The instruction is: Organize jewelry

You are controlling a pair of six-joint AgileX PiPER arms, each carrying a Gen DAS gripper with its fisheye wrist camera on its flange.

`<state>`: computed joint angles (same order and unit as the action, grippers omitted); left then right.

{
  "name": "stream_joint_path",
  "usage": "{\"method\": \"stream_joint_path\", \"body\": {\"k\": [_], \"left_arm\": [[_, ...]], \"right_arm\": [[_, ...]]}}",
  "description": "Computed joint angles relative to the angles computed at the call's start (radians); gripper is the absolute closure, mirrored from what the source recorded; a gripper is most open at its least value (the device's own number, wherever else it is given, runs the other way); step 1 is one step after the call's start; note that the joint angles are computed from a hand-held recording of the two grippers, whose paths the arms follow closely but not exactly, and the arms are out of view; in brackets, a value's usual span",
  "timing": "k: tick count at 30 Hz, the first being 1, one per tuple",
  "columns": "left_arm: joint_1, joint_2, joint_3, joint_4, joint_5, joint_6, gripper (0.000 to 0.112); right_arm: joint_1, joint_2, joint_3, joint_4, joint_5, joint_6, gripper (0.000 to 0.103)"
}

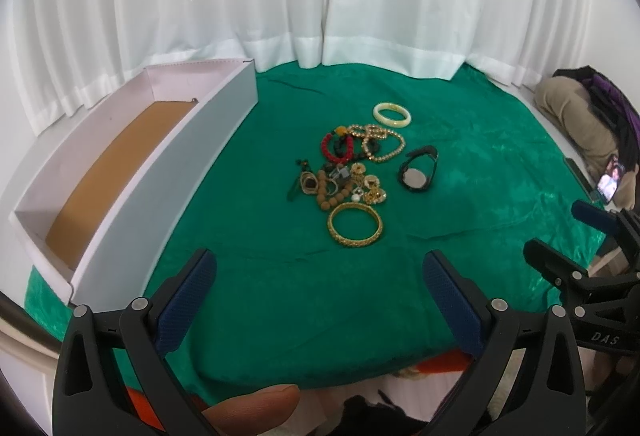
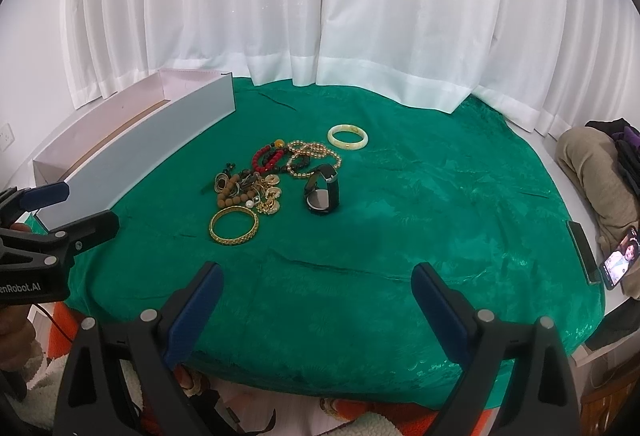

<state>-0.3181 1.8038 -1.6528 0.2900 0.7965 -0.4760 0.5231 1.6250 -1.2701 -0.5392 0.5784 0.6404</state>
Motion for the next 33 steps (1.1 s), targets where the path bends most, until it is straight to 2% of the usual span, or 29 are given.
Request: {"method": "stream_joint_path", "body": {"k": [33], "left_arm": [[-0.004,-0.006,0.009,0.002,0.005,-0.004,0.010]], "right_arm": [[-0.004,0.000,-0.005,0.017,0.002,-0.017,0.006]]}}
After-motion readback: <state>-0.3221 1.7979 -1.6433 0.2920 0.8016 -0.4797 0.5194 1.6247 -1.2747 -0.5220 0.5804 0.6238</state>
